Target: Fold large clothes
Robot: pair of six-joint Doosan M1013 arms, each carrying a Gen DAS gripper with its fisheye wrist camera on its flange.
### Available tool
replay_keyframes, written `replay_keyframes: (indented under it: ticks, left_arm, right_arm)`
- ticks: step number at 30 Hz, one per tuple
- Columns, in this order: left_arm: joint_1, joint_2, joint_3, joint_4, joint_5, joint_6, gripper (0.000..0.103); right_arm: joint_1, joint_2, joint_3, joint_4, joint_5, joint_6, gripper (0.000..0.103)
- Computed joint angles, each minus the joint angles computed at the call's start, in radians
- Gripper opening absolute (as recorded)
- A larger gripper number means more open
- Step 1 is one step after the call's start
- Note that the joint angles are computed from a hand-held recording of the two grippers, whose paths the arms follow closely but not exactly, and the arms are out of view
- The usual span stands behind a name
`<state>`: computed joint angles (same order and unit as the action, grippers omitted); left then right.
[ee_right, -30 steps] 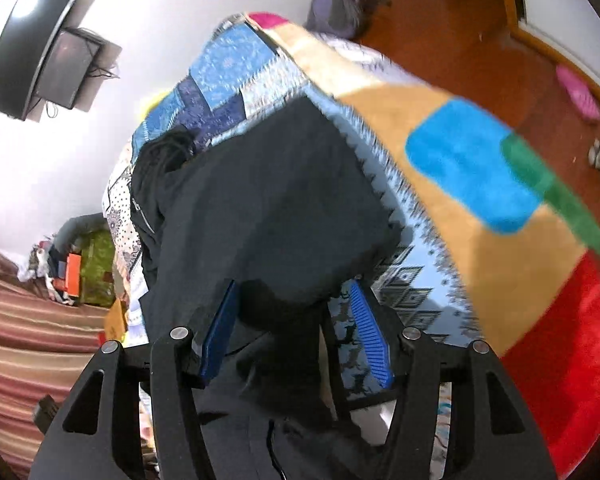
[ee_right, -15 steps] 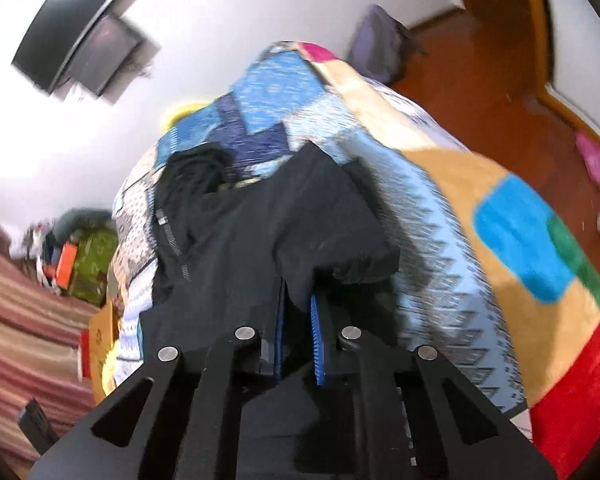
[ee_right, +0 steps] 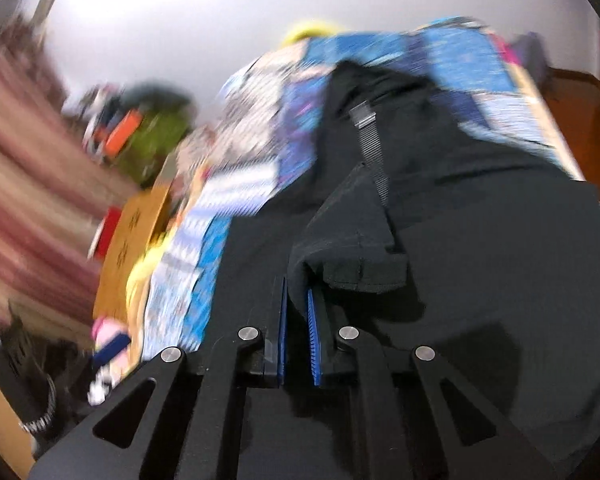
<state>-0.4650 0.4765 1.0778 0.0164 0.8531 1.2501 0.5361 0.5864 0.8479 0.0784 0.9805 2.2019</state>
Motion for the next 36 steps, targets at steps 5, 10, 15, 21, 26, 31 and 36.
replay_keyframes:
  ticks: [5, 10, 15, 21, 26, 31, 36]
  left_arm:
    - [0.027, -0.009, 0.024, -0.044, 0.019, -0.016, 0.088]
    - [0.043, -0.001, 0.026, -0.12, 0.052, 0.003, 0.088]
    - [0.054, 0.022, 0.012, -0.222, 0.092, 0.037, 0.088]
    - [0.078, 0.076, -0.021, -0.384, 0.172, 0.012, 0.088]
    - [0.101, 0.111, -0.026, -0.511, 0.235, -0.027, 0.088]
    - [0.106, 0.122, -0.01, -0.573, 0.255, -0.064, 0.084]
    - [0.085, 0.112, -0.035, -0.468, 0.229, -0.045, 0.058]
  right_arm:
    - [0.016, 0.09, -0.134, 0.117, 0.178, -0.125, 0.013]
    - [0.025, 0.099, -0.162, 0.059, 0.263, -0.107, 0.03]
    - [0.025, 0.02, -0.059, -0.062, 0.191, -0.038, 0.045]
    - [0.02, -0.083, 0.079, -0.243, 0.13, 0.085, 0.048]
    - [0.013, -0.169, 0.206, -0.379, 0.1, 0.219, 0.054]
    - [-0.004, -0.225, 0.304, -0.415, 0.093, 0.324, 0.054]
    - [-0.018, -0.246, 0.357, -0.411, 0.122, 0.353, 0.054]
